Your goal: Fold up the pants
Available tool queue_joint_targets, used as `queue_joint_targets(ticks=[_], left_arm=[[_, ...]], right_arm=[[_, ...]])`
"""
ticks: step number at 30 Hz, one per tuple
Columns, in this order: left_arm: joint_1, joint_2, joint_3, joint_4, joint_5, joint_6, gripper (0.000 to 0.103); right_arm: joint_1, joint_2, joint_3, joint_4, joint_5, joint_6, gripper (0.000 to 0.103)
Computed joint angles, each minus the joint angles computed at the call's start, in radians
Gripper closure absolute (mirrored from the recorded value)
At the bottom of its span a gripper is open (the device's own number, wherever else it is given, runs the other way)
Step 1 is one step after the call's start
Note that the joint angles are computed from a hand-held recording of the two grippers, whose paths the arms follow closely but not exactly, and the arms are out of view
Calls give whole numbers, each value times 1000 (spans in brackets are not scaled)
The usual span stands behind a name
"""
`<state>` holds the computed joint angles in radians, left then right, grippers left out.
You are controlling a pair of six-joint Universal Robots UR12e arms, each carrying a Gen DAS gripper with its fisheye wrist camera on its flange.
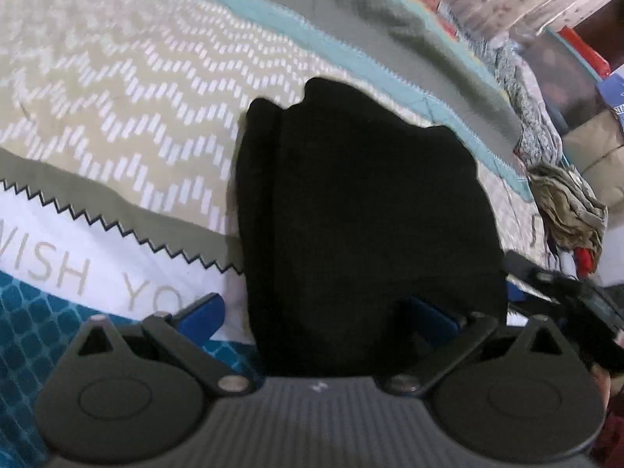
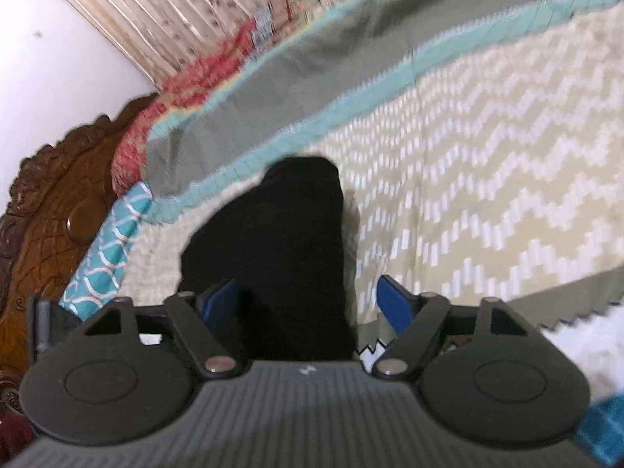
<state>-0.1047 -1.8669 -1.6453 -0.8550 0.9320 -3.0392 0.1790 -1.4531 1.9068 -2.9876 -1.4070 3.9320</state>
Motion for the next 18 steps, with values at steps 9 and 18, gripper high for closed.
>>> queue_joint_targets(ticks=[9,18], left_arm=[[-11,-2,55,55,-84,-33,66],[-120,-235,397,308,57,-36,60]], right_arm=[[-6,24,-64,-101,111,-27,59],[-57,154,-264,-228,-72,-185,59]])
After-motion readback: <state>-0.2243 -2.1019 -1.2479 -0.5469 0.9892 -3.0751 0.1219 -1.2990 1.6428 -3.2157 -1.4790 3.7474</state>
